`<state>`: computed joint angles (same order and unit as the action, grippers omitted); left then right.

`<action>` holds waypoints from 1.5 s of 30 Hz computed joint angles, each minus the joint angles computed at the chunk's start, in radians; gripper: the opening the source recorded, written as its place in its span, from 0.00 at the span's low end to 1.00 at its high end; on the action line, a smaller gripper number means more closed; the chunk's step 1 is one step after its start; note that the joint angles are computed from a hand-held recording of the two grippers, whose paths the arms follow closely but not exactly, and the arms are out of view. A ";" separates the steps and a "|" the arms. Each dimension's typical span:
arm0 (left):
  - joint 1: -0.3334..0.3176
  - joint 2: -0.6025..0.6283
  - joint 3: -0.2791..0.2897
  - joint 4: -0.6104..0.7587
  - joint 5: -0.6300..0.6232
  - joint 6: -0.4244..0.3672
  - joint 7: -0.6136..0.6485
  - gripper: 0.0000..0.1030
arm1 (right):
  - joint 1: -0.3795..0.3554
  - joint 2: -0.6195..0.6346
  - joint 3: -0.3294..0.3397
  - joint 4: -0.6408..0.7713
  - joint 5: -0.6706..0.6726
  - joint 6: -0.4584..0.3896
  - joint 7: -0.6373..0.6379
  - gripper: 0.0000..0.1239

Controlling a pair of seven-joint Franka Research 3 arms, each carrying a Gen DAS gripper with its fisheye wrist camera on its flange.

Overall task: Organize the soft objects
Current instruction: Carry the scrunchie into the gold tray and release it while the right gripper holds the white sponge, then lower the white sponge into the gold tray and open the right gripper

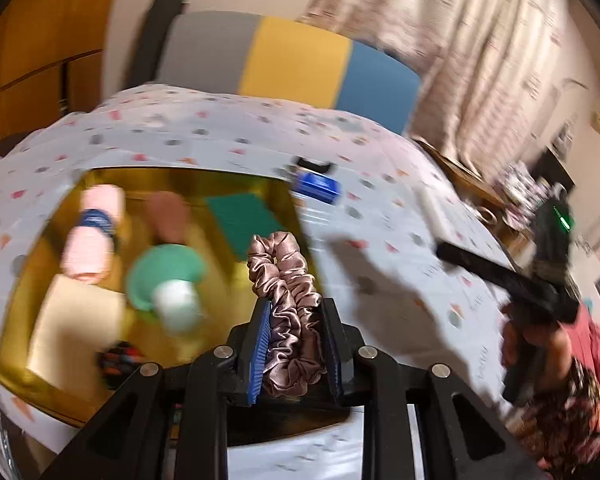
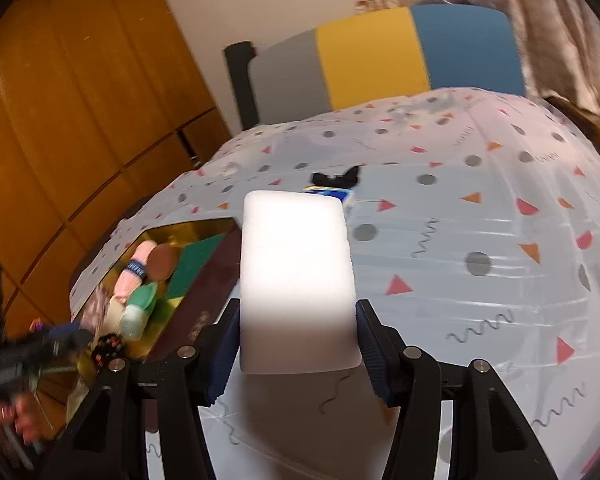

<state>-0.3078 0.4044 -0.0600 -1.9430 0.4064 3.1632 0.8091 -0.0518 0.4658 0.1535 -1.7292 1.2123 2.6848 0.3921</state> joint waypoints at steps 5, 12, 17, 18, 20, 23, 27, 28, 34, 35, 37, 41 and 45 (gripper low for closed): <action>0.013 -0.023 0.062 -0.031 0.002 -0.030 -0.044 0.23 | -0.012 -0.031 0.026 -0.043 0.081 -0.047 -0.096 0.45; 0.065 0.014 0.075 0.001 0.040 -0.086 -0.071 0.24 | 0.026 -0.082 0.000 -0.097 0.191 -0.106 -0.161 0.45; 0.106 0.034 0.043 0.015 0.024 -0.111 -0.051 0.49 | 0.068 -0.099 -0.018 -0.101 0.169 -0.115 -0.122 0.45; 0.082 0.029 0.071 0.007 0.043 -0.102 -0.075 0.52 | 0.074 -0.100 -0.020 -0.100 0.159 -0.117 -0.115 0.45; 0.018 0.017 0.144 -0.010 0.100 -0.087 -0.138 0.62 | 0.088 -0.103 -0.021 -0.097 0.134 -0.120 -0.100 0.46; -0.079 -0.007 0.262 -0.052 0.211 -0.014 -0.248 0.62 | 0.117 -0.095 -0.024 -0.082 0.065 -0.109 -0.050 0.46; -0.213 -0.027 0.425 -0.107 0.276 0.098 -0.335 0.62 | 0.151 -0.075 -0.018 -0.060 -0.039 -0.089 0.025 0.46; -0.263 -0.028 0.481 -0.122 0.269 0.125 -0.342 0.62 | 0.158 -0.068 -0.017 -0.052 -0.068 -0.085 0.048 0.46; -0.256 -0.050 0.480 -0.178 0.189 0.190 -0.310 0.62 | 0.212 -0.030 -0.011 -0.013 -0.263 -0.055 0.221 0.46; -0.253 -0.052 0.477 -0.183 0.175 0.189 -0.302 0.62 | 0.221 -0.026 -0.011 -0.007 -0.298 -0.053 0.246 0.46; -0.262 -0.056 0.486 -0.195 0.140 0.187 -0.287 0.62 | 0.265 -0.015 -0.032 0.001 -0.414 -0.021 0.326 0.46; -0.313 -0.058 0.533 -0.221 0.058 0.214 -0.252 0.62 | 0.347 0.003 -0.090 0.009 -0.641 0.030 0.515 0.46; -0.295 -0.065 0.505 -0.228 0.013 0.211 -0.209 0.62 | 0.406 0.025 -0.134 0.018 -0.820 0.069 0.658 0.47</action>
